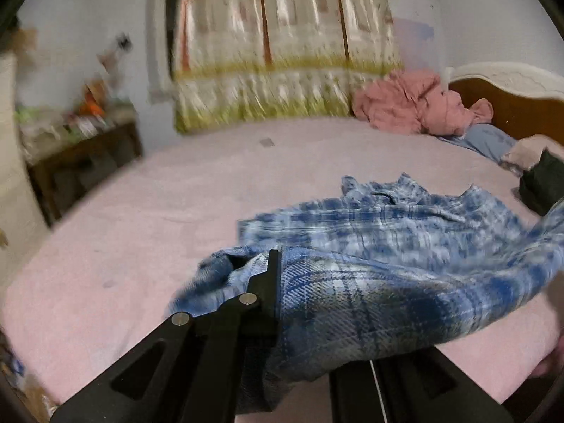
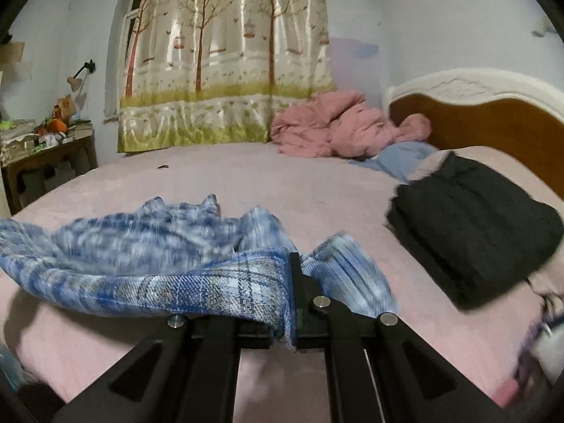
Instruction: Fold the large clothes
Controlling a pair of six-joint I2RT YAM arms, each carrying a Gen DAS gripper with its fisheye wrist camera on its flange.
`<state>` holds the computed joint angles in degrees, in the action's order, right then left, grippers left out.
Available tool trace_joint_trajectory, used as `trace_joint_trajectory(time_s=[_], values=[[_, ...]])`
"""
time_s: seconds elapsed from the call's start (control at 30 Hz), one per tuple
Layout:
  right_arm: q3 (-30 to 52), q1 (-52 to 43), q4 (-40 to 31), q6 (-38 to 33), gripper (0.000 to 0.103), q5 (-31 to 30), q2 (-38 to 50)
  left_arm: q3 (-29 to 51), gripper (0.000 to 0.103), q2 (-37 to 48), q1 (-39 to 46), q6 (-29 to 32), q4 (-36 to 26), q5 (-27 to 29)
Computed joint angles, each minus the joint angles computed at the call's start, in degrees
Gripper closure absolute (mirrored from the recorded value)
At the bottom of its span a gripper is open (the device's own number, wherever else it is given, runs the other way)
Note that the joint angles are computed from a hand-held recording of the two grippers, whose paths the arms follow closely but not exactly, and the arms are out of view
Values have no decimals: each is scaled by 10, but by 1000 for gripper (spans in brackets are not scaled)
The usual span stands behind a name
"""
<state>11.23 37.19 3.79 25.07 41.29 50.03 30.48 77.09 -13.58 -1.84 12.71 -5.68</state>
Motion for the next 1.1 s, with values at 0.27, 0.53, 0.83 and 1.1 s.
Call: trace_joint_trajectory(time_s=[0.27,0.53,0.83,1.1], values=[[287,-228,59,-130,97,-238,387,423,98,341,75,33,-272,119],[475,-269,-14,-134,97,-303,591,647,95,535,107,25,-423,203],[454,-284,57,-105,97,-335,624,488,97,424,122,55,-301,204],[379,-278,20,-116,97,-347,490,437,93,335,129,54,-317,189]])
